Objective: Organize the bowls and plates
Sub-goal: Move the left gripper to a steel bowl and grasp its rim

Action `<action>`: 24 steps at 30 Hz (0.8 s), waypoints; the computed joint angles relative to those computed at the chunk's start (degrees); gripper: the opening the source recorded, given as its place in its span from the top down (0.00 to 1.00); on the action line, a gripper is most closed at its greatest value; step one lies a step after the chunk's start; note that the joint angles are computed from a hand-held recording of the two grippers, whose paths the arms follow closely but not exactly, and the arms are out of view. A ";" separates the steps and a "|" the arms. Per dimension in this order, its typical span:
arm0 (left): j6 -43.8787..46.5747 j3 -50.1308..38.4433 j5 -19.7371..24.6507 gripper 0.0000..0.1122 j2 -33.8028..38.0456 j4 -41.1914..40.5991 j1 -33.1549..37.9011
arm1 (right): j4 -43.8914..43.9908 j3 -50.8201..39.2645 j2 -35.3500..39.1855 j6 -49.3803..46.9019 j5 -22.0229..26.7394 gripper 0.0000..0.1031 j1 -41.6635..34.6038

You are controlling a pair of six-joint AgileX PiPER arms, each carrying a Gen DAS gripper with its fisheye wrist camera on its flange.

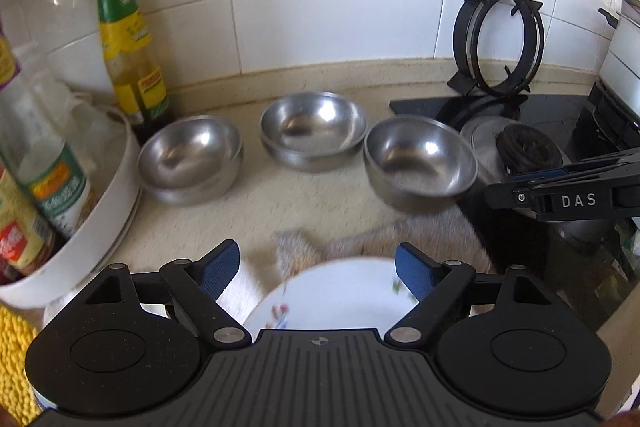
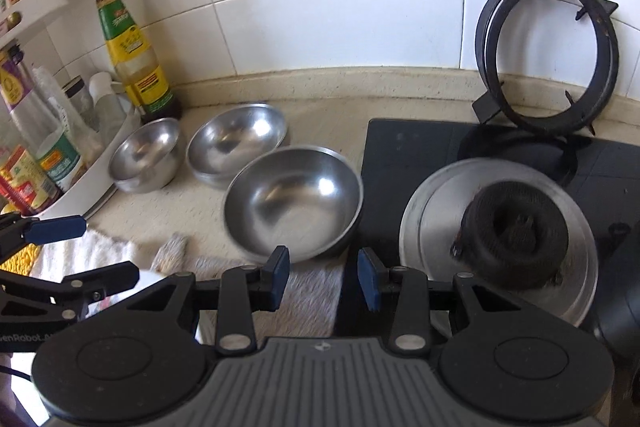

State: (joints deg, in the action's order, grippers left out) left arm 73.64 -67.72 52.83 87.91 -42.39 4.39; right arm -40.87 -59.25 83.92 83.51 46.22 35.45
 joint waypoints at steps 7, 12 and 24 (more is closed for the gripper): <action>-11.14 -5.64 -2.21 0.20 4.68 4.07 -8.54 | 7.24 -1.24 2.51 -14.56 -7.52 0.61 -10.50; -19.27 -12.08 -3.18 0.20 10.28 8.87 -12.88 | 13.33 -1.77 5.42 -22.63 -12.07 0.60 -15.90; -24.80 -21.12 0.94 0.37 20.57 13.70 -17.75 | 31.68 -4.14 11.28 -42.20 -17.63 0.61 -19.53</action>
